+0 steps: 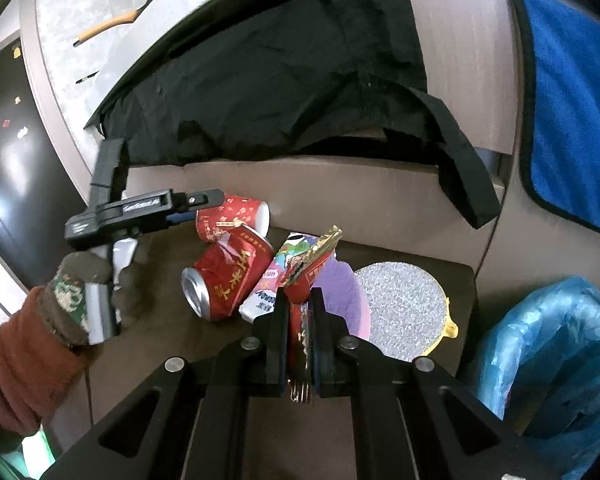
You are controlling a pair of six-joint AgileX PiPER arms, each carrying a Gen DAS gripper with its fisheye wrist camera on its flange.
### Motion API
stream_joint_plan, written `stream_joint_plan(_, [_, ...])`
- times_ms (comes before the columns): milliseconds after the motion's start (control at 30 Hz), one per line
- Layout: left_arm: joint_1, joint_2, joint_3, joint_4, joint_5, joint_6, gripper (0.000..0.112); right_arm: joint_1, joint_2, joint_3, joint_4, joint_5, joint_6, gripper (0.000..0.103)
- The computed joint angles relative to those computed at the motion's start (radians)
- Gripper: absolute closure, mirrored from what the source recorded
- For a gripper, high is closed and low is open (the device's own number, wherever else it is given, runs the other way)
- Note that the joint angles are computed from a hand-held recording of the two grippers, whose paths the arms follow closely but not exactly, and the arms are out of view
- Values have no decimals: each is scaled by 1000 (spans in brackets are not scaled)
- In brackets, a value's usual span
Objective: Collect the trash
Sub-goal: 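Grasp the red paper cup rim with the left tool while the right tool holds the wrapper, then lift the cup and wrapper and carry both tools over the bin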
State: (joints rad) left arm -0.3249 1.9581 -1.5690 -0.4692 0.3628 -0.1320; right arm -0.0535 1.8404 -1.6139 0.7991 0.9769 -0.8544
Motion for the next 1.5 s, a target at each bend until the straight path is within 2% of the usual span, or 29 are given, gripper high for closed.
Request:
stream_joint_plan(33, [-6,-3,3,-24,-4,21,53,0,5,-7,0,6,6,95])
stream_joint_plan(100, [-26,0,-10,31,-11,-43,59,-2,12,-11,4,11,13,95])
stream_joint_plan(167, [-43,28,-61,158,3,-191,74,0,11,-8,8,10,15,95])
stream_joint_plan(267, [-55,80,-140,326,45,-393,88,0,12,-6,9,12,14,95])
stream_joint_plan(300, [-52,87,-151,351,54,-427,90,-1,10,0,10,10,11,95])
stream_joint_plan(367, [-52,105,-176,388,68,-490,103,-2,7,7,10,7,5,95])
stream_joint_plan(467, [-75,82,-158,502,69,-598,106,-2,4,13,7,5,4,95])
stream_joint_plan(600, [-149,-20,-74,809,99,-863,106,-7,-6,19,22,10,-22,95])
stream_joint_plan(667, [-202,-78,-32,967,139,-1006,107,-7,-14,20,36,18,-38,95])
stream_joint_plan(733, [-267,-118,-12,1117,206,-1134,107,-7,-30,29,53,23,-50,95])
stream_joint_plan(800, [-346,-152,-7,1259,324,-1227,107,-10,-47,33,69,28,-62,95])
stream_joint_plan(900, [-443,-214,30,1383,423,-1331,107,-22,-85,43,95,36,-84,95])
stream_joint_plan(1000, [-538,-228,4,1441,527,-1381,107,-43,-122,46,116,45,-102,95])
stream_joint_plan(1100, [-618,-190,-76,1463,626,-1381,107,-66,-155,48,136,53,-117,95])
stream_joint_plan(1333, [-751,-105,-249,1512,732,-1335,107,-163,-226,52,187,91,-143,95])
stream_joint_plan(1500, [-783,-7,-443,1481,760,-1231,107,-256,-252,53,216,129,-179,95])
